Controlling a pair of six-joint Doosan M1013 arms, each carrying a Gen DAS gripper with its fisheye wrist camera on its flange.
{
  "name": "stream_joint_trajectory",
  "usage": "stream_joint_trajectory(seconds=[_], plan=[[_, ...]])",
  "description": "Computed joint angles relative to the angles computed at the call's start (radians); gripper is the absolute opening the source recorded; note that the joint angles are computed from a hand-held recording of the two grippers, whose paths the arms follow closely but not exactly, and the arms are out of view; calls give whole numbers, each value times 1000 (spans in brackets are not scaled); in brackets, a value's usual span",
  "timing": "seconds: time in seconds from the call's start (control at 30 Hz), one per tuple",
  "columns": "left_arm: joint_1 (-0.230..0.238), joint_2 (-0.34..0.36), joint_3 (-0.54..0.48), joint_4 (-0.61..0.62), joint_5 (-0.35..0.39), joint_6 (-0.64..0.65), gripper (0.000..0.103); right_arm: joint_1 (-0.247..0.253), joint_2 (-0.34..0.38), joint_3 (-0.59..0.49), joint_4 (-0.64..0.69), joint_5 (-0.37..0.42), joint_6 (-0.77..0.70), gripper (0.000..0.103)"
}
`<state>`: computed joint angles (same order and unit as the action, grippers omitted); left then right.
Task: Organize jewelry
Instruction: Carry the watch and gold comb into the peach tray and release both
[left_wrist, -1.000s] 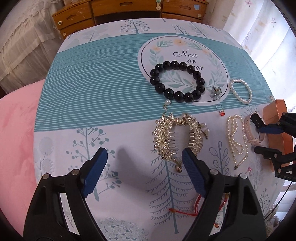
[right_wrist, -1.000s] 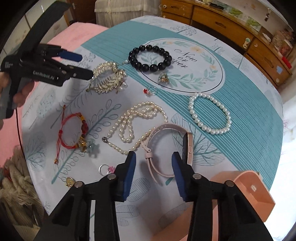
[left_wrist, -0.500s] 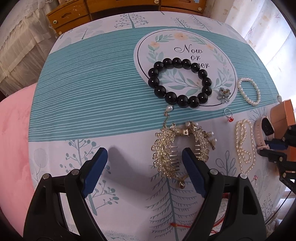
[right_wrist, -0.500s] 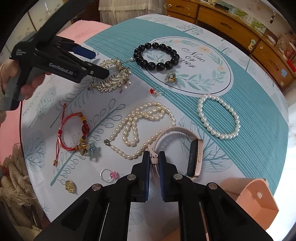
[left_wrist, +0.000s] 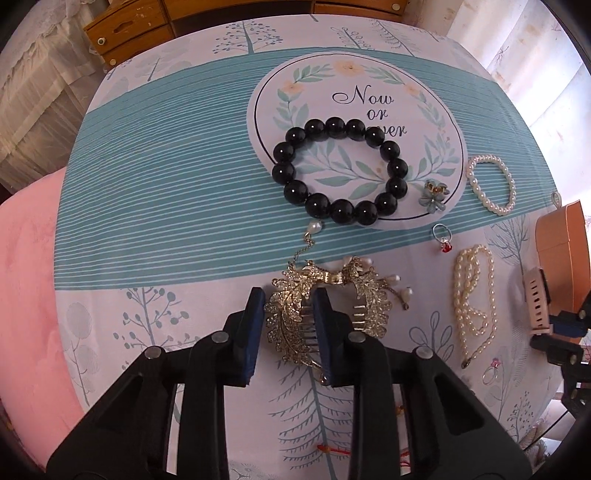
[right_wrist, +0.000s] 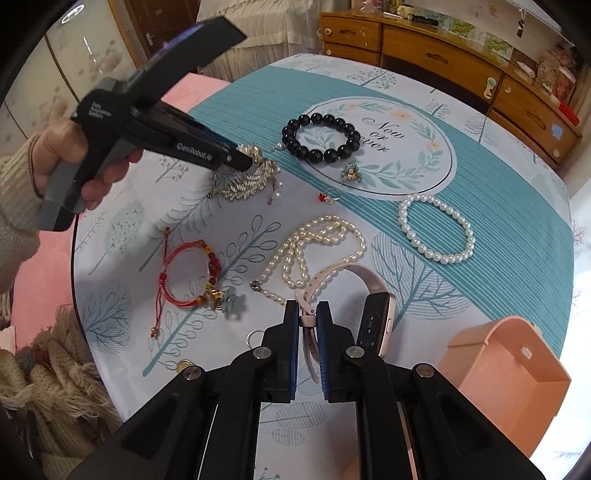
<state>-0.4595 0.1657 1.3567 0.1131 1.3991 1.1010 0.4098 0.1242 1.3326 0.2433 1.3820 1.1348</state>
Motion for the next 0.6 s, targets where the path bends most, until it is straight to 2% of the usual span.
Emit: stream_joint_trajectory(seconds=[0.2,0.37,0.47,0.6], plan=[[-20,-22,-16,23,-9,-23,23,-14,-35,-10,1,-16,21,9],[-73,-40,-72,59,-19,11,23,-43,-71,-21,-6,-26,60,9],[-106,-36,-120,62,-27,39,23,-75,-95,-26,-18,-31,102,9],[-162,-10,-202,51,-48,73,23,-144,-133,-12,7,-51,163,9]])
